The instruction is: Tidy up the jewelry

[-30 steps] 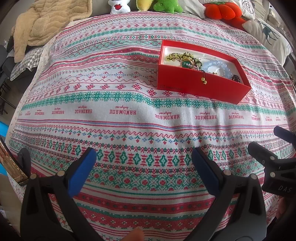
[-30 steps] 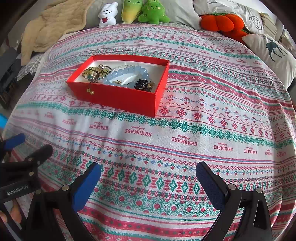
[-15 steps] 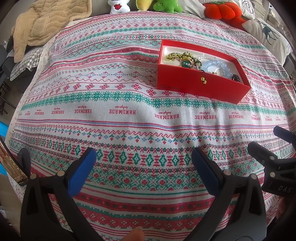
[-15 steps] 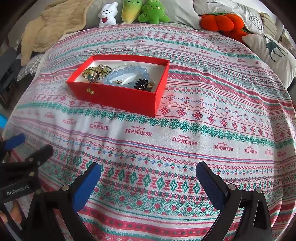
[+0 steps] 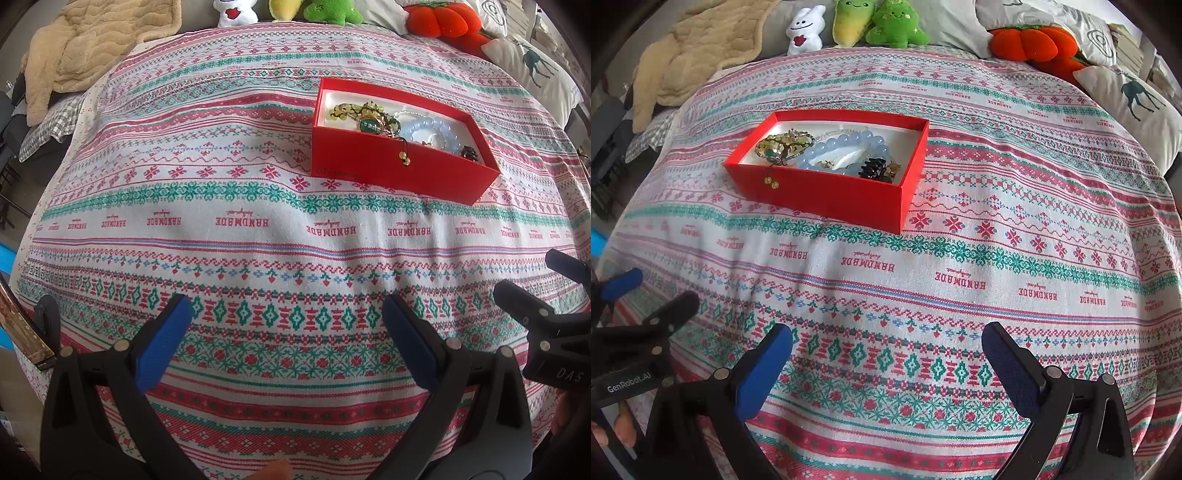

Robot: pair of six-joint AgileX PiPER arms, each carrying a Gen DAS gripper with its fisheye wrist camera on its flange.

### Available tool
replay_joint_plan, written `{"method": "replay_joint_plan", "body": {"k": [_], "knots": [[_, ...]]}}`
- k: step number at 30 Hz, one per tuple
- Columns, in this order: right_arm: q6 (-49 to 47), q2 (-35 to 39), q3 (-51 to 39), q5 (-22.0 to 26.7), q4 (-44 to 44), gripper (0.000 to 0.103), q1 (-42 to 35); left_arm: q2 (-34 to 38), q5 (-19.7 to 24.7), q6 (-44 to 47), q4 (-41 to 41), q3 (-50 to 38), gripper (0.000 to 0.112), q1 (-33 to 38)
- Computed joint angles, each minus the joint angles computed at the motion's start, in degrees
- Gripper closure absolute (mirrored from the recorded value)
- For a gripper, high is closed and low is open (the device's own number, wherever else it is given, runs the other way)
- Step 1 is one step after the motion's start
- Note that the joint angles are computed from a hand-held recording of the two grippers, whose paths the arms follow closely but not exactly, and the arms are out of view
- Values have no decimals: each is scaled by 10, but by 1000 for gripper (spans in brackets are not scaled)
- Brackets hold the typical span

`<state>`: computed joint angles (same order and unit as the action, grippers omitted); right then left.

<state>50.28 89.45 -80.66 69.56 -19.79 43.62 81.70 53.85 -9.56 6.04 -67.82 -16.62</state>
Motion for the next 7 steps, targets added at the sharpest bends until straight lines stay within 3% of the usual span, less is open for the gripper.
{"method": "replay_joint_plan", "body": {"k": [7], "knots": [[2, -1, 2, -4, 0, 0, 0, -8, -16, 29, -28, 15, 10, 6]]}}
